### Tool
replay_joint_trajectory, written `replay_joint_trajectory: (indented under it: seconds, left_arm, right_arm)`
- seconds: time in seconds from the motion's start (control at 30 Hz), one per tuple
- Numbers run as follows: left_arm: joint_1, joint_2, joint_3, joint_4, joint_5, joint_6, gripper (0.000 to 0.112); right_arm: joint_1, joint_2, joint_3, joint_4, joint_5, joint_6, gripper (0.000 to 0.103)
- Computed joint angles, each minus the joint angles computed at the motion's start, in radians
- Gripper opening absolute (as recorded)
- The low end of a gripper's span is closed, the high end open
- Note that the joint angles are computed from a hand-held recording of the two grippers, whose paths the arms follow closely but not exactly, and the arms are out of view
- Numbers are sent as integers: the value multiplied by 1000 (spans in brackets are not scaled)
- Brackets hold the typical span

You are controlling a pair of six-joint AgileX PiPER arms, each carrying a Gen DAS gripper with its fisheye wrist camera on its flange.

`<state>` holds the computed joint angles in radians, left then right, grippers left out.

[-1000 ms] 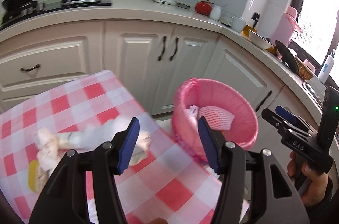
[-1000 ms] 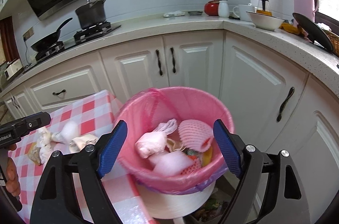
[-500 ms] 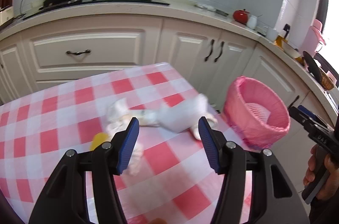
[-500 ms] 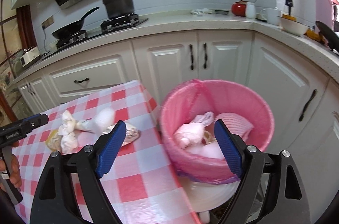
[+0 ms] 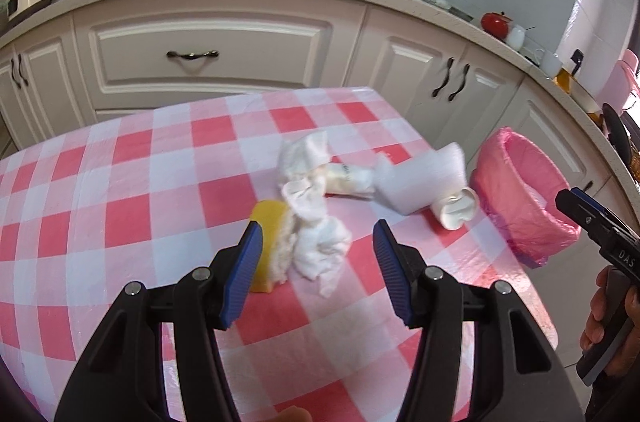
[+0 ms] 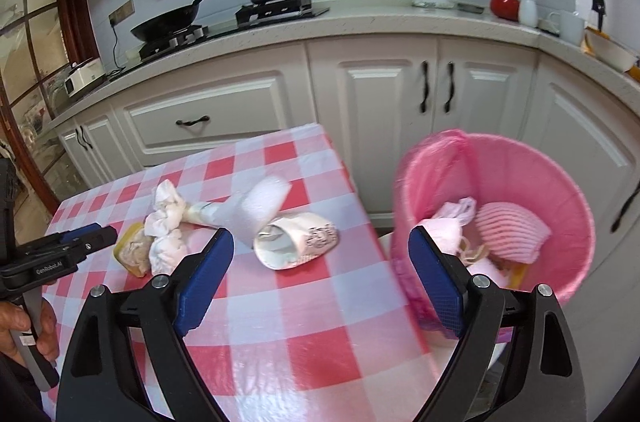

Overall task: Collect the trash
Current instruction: 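Grasp the yellow sponge with the left gripper while the right grasps the bubble-wrap foam, then carry the sponge and bubble-wrap foam over the bin and release both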

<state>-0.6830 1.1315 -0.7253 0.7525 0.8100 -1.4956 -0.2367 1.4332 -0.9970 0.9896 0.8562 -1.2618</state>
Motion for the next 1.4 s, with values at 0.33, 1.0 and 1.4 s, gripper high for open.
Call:
replay_joint_trajectory:
  seconds: [0.33,1.0,1.4]
  left_arm:
    - [177,35,77,-100,-160,135,45]
    - [362,92,144,-266,-371,359,28]
    - [341,9,147,-226,-299,301,28]
  right_arm:
    - [170,74,-43,-60,-115,129,84]
    - [440,301,-217,-276,-290,425,68]
    - [428,240,-158,-228,-268,363,49]
